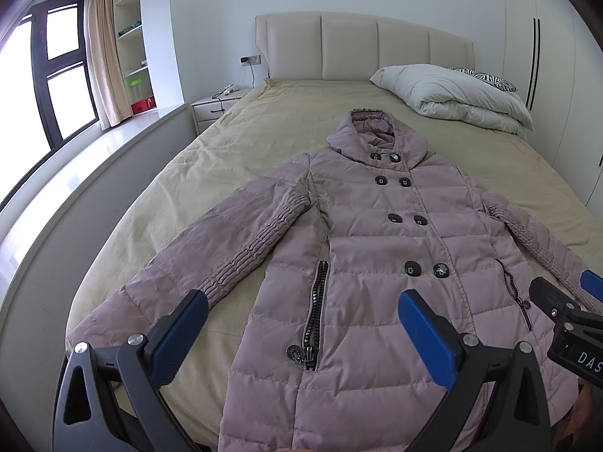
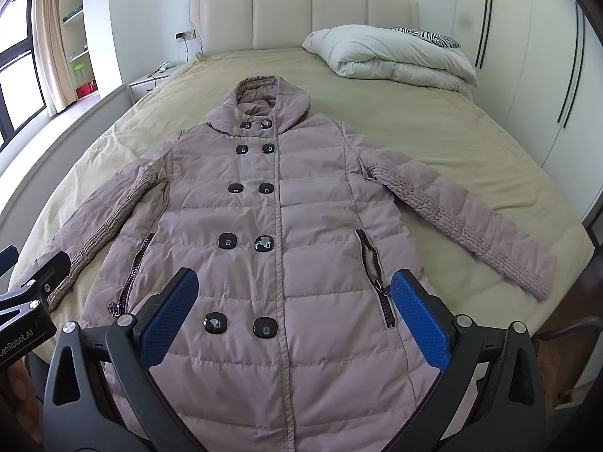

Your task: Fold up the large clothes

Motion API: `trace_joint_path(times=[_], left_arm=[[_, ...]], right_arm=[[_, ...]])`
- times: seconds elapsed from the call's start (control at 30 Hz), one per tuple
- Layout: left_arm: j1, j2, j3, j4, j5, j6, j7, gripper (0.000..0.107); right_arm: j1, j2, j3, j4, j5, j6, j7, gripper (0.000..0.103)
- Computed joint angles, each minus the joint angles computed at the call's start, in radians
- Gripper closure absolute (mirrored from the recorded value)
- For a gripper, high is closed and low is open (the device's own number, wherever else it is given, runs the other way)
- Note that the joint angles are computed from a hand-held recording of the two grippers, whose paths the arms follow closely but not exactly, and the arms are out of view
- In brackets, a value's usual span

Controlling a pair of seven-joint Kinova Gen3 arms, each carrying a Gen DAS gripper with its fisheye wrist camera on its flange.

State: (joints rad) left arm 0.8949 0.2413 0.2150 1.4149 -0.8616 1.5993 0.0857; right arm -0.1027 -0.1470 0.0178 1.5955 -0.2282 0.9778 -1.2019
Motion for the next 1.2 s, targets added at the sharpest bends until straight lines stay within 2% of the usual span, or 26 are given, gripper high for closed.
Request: trace_joint_path(times=[1.2], left_arm=[[-0.005,-0.003,0.002,0.001,0.005,-0.002,-0.006,0.005]], right_arm=[[-0.006,0.0,-0.005,0.013,0.004,-0.005,-0.012,0.0]])
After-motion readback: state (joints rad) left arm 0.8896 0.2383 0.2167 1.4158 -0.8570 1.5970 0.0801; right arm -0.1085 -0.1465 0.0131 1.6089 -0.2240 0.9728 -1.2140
